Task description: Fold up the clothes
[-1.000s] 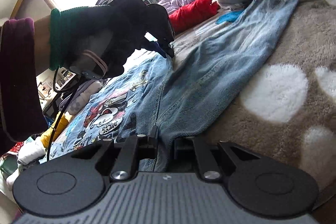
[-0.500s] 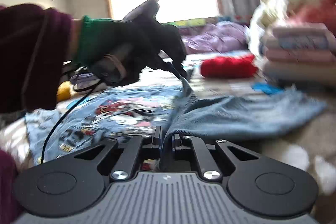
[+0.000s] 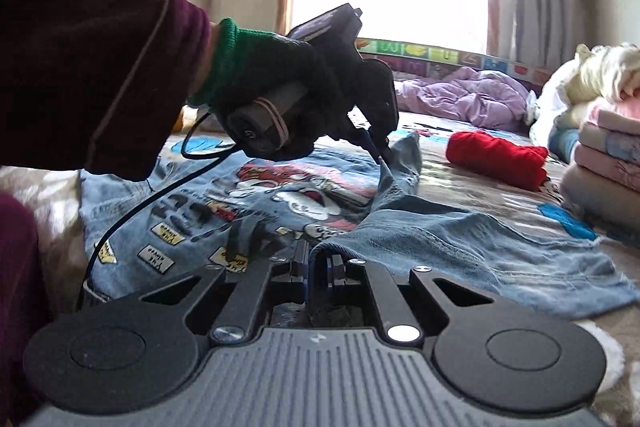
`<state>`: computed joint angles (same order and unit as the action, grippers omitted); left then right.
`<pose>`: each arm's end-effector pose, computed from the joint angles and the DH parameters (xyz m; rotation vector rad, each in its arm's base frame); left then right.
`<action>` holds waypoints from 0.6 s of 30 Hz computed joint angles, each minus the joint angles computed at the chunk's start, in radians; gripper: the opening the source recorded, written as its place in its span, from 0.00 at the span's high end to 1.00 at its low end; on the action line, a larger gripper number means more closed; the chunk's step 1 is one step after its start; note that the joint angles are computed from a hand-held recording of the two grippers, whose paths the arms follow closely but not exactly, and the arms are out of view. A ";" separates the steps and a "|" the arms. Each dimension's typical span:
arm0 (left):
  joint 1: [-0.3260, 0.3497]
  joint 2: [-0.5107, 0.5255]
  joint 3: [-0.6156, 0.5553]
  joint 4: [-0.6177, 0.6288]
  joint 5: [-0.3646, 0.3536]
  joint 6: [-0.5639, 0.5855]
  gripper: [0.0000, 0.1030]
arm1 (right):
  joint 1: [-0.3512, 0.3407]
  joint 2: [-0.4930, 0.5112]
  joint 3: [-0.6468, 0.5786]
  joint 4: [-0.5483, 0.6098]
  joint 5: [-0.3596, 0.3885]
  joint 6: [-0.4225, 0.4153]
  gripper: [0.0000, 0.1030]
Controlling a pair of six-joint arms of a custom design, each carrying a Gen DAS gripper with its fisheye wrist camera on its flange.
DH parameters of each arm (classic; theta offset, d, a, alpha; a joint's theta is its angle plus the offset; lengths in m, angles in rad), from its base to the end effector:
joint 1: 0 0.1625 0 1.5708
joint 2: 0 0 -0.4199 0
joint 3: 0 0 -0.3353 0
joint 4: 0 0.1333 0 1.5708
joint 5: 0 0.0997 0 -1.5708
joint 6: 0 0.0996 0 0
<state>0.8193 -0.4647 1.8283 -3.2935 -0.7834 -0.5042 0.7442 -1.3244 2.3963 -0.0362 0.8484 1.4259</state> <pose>-0.2350 -0.5501 -0.0082 0.1227 2.5326 -0.9883 -0.0234 -0.2923 0.1602 1.3680 -2.2426 1.1545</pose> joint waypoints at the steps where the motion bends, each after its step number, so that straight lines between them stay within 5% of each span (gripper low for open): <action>1: 0.005 0.001 0.009 -0.021 -0.009 0.001 0.96 | 0.005 0.003 0.003 -0.008 0.006 -0.007 0.90; 9: 0.039 0.017 0.045 -0.133 -0.038 0.036 0.96 | 0.099 0.032 -0.017 -0.052 0.138 0.047 0.90; 18: -0.022 0.054 0.018 -0.250 0.080 0.249 0.95 | 0.126 0.050 -0.013 -0.081 0.173 0.059 0.81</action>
<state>0.7971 -0.4109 1.8461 -3.5436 -0.7032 -0.2549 0.8699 -1.2740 2.3835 -0.1169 1.0215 1.4851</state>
